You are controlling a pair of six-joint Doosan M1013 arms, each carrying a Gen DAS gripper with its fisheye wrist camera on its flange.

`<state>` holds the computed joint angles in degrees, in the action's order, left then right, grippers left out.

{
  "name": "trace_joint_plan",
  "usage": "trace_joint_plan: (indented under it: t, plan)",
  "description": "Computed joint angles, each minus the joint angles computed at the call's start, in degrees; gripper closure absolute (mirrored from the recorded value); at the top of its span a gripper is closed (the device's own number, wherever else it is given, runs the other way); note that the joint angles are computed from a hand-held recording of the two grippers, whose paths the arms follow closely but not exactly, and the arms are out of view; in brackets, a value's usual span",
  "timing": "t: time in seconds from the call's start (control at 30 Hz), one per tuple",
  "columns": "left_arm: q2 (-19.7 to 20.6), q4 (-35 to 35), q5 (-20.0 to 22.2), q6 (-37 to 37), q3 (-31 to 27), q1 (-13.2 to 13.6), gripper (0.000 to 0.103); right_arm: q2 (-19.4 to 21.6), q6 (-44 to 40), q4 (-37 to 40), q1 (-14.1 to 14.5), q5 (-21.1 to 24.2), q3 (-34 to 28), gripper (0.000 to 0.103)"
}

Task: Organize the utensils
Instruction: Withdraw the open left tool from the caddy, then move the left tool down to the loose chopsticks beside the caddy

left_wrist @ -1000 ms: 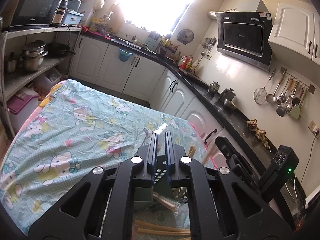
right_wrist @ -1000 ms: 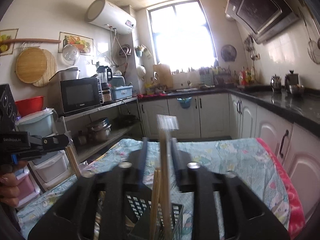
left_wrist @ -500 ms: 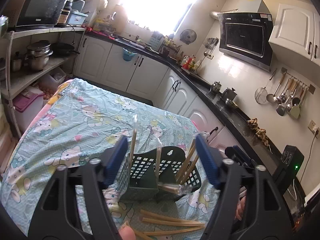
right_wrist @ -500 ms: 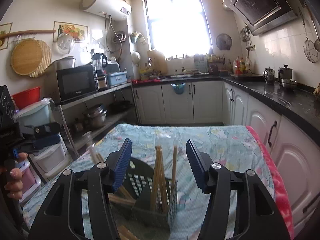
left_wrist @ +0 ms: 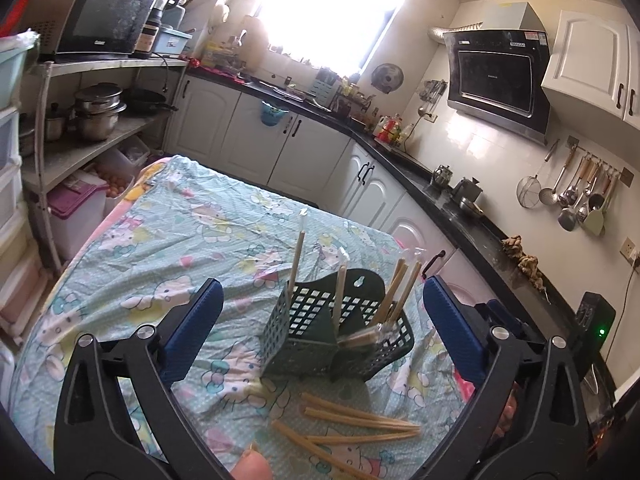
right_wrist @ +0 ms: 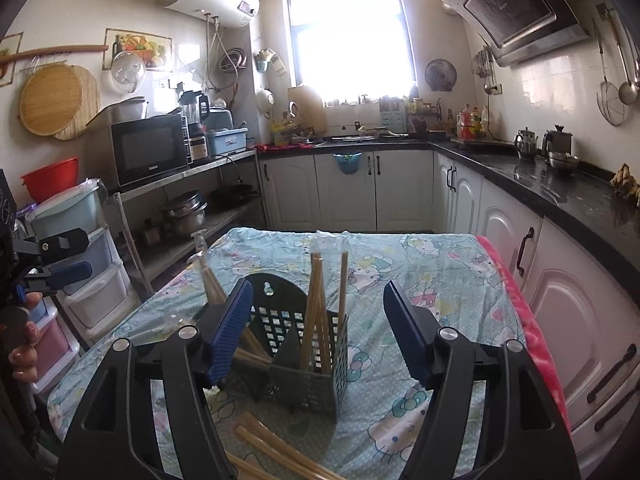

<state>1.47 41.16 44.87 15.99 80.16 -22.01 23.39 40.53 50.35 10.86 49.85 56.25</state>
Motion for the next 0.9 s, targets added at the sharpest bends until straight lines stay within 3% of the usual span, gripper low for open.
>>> trace_joint_plan:
  t: [0.53, 0.9]
  plan:
    - [-1.92, 2.08, 3.29, -2.7, 3.49, -2.1, 0.011, -2.9, -6.95, -0.79, -0.27, 3.34, 4.8, 0.037]
    - [-2.65, -0.59, 3.33, -3.25, 6.01, -2.4, 0.011, -3.62, -9.78, -3.07, -0.2, 5.99, 6.81, 0.037]
